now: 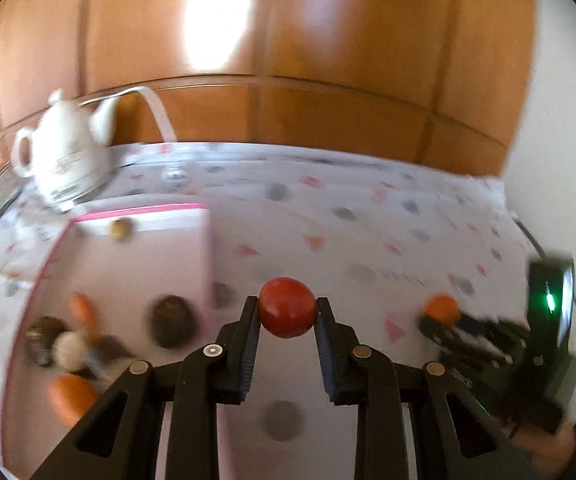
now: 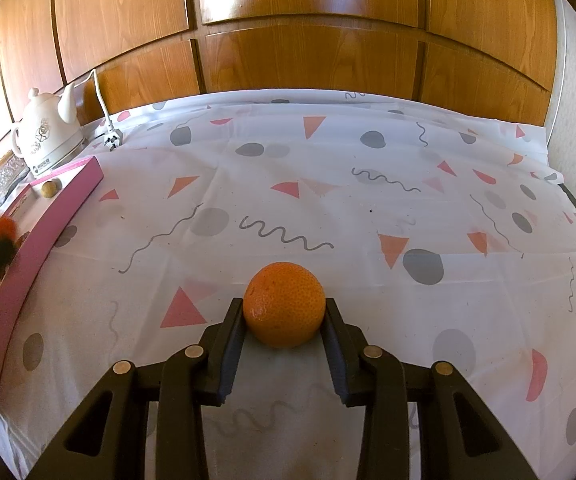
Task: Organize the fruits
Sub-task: 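Place the red tomato in the tray with the left gripper while the right holds the orange, then lower the orange into the tray and open the right gripper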
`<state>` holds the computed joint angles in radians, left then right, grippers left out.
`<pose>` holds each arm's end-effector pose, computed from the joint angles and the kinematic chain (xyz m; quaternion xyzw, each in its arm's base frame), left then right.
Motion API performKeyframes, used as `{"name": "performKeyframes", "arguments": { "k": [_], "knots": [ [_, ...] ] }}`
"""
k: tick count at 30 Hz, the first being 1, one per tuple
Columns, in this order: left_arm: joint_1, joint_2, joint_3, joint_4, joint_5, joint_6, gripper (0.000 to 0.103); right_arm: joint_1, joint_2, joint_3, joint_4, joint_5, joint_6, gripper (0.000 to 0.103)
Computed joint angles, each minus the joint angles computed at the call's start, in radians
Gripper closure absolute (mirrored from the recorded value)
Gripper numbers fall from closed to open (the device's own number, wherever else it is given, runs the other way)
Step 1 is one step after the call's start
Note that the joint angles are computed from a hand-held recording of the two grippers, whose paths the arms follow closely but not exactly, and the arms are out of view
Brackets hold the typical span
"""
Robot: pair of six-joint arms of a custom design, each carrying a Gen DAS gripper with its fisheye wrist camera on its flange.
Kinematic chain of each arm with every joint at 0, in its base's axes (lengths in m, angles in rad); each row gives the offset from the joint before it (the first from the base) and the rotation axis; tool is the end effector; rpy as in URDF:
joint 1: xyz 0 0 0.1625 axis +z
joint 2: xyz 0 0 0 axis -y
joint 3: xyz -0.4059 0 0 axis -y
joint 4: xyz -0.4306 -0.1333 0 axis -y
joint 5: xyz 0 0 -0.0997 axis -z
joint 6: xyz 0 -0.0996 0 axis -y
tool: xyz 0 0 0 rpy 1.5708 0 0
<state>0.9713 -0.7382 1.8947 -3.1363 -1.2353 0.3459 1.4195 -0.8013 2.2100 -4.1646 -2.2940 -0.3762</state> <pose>-0.2028 -0.5911 -0.0052 0.4094 0.8750 -0.2193 0.1368 -0.0025 -0.4635 0.0934 -0.1093 -0.7931 0.4278 0.4195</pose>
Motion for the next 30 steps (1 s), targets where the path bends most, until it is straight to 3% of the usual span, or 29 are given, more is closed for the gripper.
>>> {"name": "performKeyframes", "arguments": {
  "k": [12,19,23,30],
  "knots": [
    [0.097,0.067,-0.189,0.052,0.215,-0.057,0.075,0.013,0.011,-0.015,0.003,-0.032,-0.009,0.065],
    [0.111,0.054,-0.167,0.036,0.232,-0.086,0.074,0.018,0.016,-0.024,0.006,-0.048,-0.017,0.065],
    [0.109,0.038,-0.146,0.023,0.228,-0.104,0.059,0.019,0.017,-0.026,0.007,-0.053,-0.020,0.065],
    [0.098,-0.009,-0.090,-0.029,0.223,-0.100,0.058,0.024,0.019,-0.032,0.013,-0.067,-0.025,0.066]
  ]
}}
